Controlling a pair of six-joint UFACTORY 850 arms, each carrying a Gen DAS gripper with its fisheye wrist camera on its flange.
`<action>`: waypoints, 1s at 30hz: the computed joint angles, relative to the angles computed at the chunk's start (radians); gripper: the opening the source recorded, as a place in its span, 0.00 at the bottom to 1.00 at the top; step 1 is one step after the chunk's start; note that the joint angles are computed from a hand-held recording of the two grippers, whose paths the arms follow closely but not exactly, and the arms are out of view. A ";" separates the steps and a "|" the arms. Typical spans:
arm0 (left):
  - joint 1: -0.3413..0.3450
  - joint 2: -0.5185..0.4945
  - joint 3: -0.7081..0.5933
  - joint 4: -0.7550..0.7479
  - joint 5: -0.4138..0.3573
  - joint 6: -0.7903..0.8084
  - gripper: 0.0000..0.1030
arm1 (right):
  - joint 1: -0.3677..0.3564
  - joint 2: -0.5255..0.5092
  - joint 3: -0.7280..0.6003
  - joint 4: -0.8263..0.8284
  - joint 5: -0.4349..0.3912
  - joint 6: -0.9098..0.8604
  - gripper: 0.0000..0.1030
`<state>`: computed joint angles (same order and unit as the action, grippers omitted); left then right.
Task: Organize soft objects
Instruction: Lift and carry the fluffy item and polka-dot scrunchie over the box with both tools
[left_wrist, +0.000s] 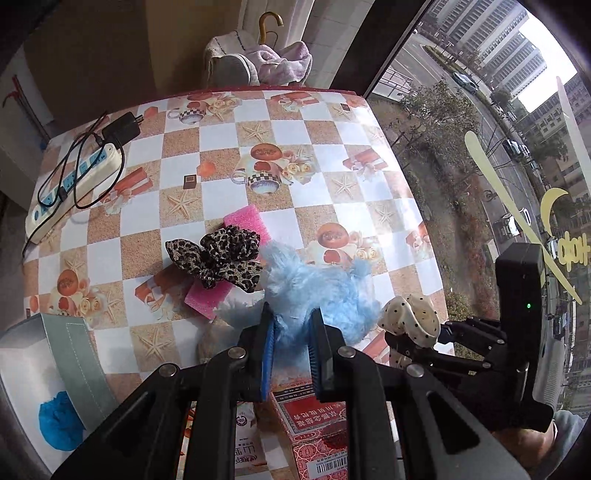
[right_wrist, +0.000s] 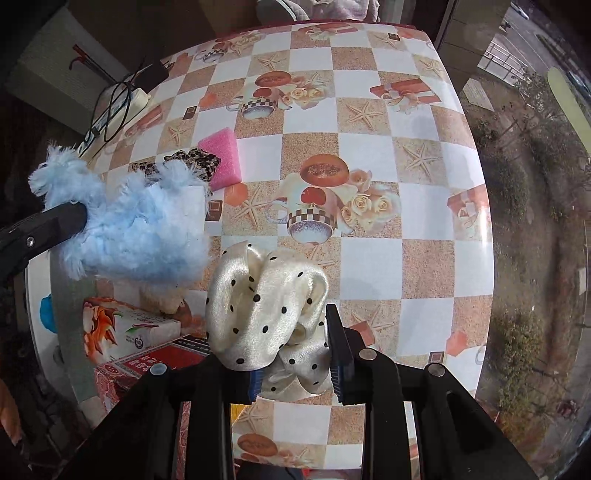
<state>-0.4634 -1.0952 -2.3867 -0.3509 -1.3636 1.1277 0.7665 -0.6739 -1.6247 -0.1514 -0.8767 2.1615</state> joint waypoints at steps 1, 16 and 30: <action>0.000 0.034 0.055 -0.007 0.015 0.027 0.17 | 0.003 -0.001 -0.002 -0.001 -0.009 0.011 0.29; 0.009 0.303 0.458 -0.064 0.004 0.401 0.18 | 0.096 0.021 0.006 0.063 -0.091 0.241 0.29; 0.090 0.349 0.528 0.047 -0.132 0.714 0.18 | 0.150 -0.104 -0.181 0.159 -0.139 0.355 0.29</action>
